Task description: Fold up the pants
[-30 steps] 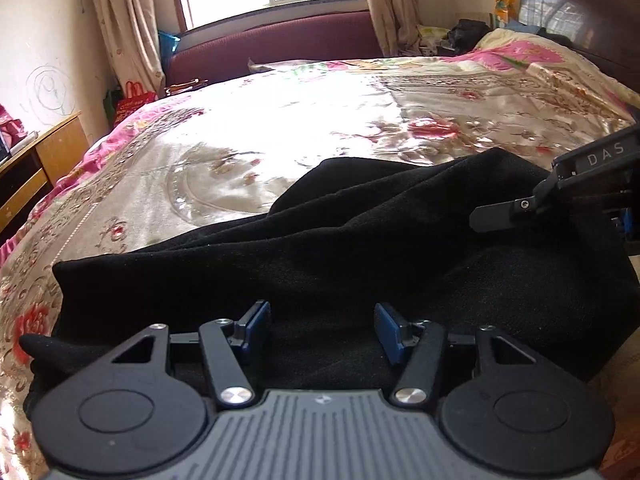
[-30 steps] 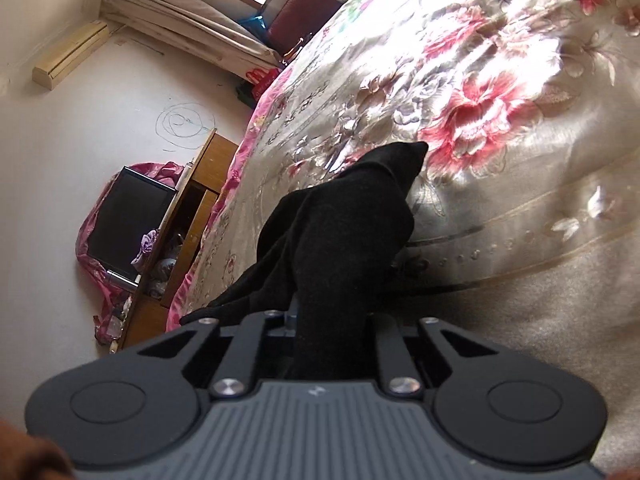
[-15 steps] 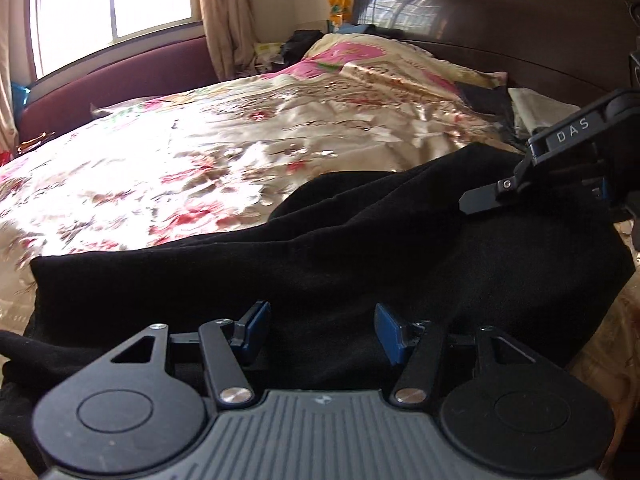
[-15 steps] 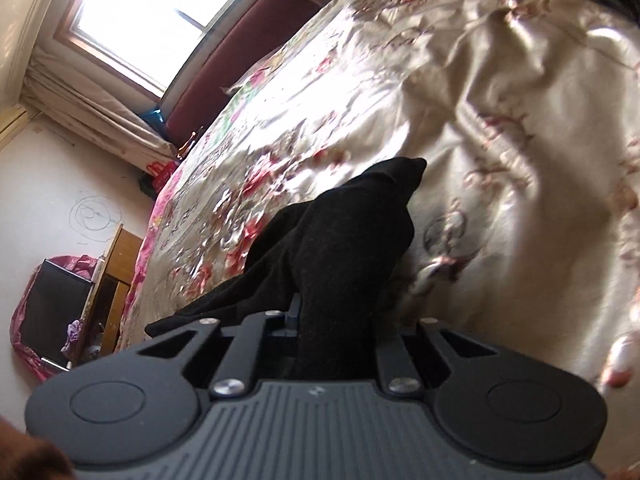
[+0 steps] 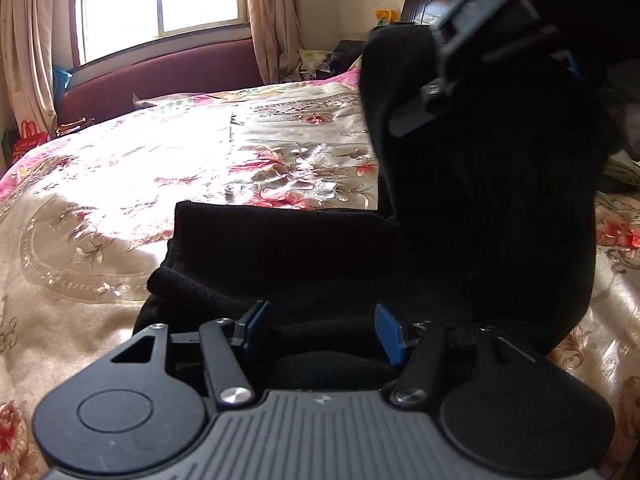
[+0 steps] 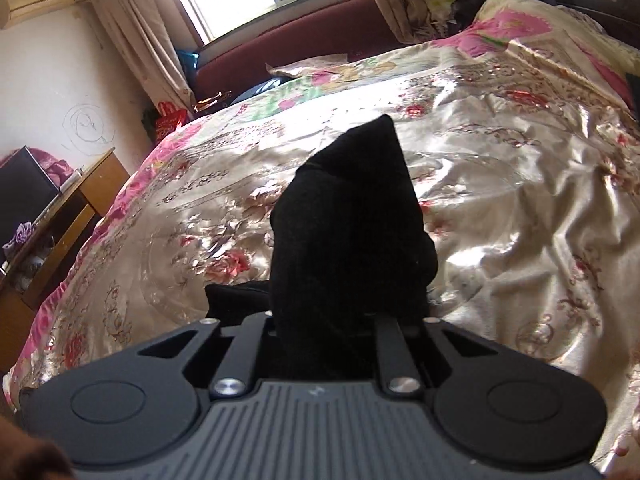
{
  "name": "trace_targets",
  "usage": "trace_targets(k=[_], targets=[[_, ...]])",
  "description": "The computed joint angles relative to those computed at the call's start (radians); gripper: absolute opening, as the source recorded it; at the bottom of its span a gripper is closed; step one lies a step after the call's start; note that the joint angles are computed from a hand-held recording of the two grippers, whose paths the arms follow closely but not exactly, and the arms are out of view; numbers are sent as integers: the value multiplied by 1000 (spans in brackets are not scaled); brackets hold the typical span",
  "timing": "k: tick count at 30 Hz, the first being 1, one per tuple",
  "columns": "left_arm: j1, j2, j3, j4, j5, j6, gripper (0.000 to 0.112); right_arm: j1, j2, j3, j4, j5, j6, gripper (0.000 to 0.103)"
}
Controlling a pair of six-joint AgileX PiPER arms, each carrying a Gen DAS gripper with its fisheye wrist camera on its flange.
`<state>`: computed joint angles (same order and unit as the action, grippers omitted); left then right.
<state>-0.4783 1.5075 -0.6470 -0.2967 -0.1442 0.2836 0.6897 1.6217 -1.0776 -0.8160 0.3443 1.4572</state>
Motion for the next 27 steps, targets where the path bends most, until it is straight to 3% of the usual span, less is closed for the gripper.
trace_targets(k=[5,9,11,13,15,21,27], targets=[[26,-74,115,135,-83,-102,71,105,216,-271,53,135,-47,15],[86,-146,215,374,-135,-338,71,142,361,-452,146,236,-120,18],[90,-170,251,383,-157,-341,71,172,431,-552,184,325,-176,21],[94,-199,297,363,-173,-315,71,204,495,-642,202,404,-228,33],[113,-203,315,415,-180,-370,71,210,508,-651,206,387,-214,42],[213,-205,334,604,-194,-577,71,193,537,-705,211,387,-224,43],[224,-276,356,548,-186,-568,71,172,597,-828,228,420,-228,43]])
